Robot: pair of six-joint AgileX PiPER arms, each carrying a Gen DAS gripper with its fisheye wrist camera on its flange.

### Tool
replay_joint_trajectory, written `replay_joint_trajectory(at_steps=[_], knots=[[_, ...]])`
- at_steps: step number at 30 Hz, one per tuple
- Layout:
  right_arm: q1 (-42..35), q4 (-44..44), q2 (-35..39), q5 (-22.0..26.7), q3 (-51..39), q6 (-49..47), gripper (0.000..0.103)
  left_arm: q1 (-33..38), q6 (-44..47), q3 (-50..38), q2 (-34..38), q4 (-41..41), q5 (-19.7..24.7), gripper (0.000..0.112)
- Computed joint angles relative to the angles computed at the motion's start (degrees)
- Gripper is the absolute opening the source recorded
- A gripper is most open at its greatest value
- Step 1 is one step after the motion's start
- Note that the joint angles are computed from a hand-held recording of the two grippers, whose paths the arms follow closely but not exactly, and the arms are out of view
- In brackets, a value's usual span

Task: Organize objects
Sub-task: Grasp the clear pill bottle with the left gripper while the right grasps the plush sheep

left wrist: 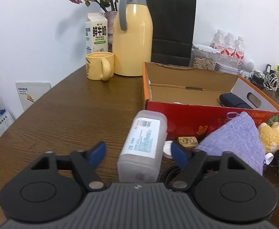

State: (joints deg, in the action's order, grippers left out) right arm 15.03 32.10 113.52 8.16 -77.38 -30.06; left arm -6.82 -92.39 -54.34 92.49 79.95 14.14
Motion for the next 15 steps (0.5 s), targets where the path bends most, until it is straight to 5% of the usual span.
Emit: replay_joint_trajectory(at_steps=[3, 4, 15], knots=[[-0.3, 5.4, 0.3, 0.8, -0.3, -5.3, 0.057, 0.6, 4.8, -0.7, 0.8, -4.7, -1.7, 0.044], [-0.5, 8.7, 0.3, 1.2, -0.2, -8.5, 0.049, 0.9, 5.2, -0.6, 0.8, -5.1, -2.4, 0.042], [-0.4, 39.7, -2.7, -1.9, 4.8, -40.7, 0.046, 1.5, -9.5, 3.2, -2.3, 8.7, -2.2, 0.042]])
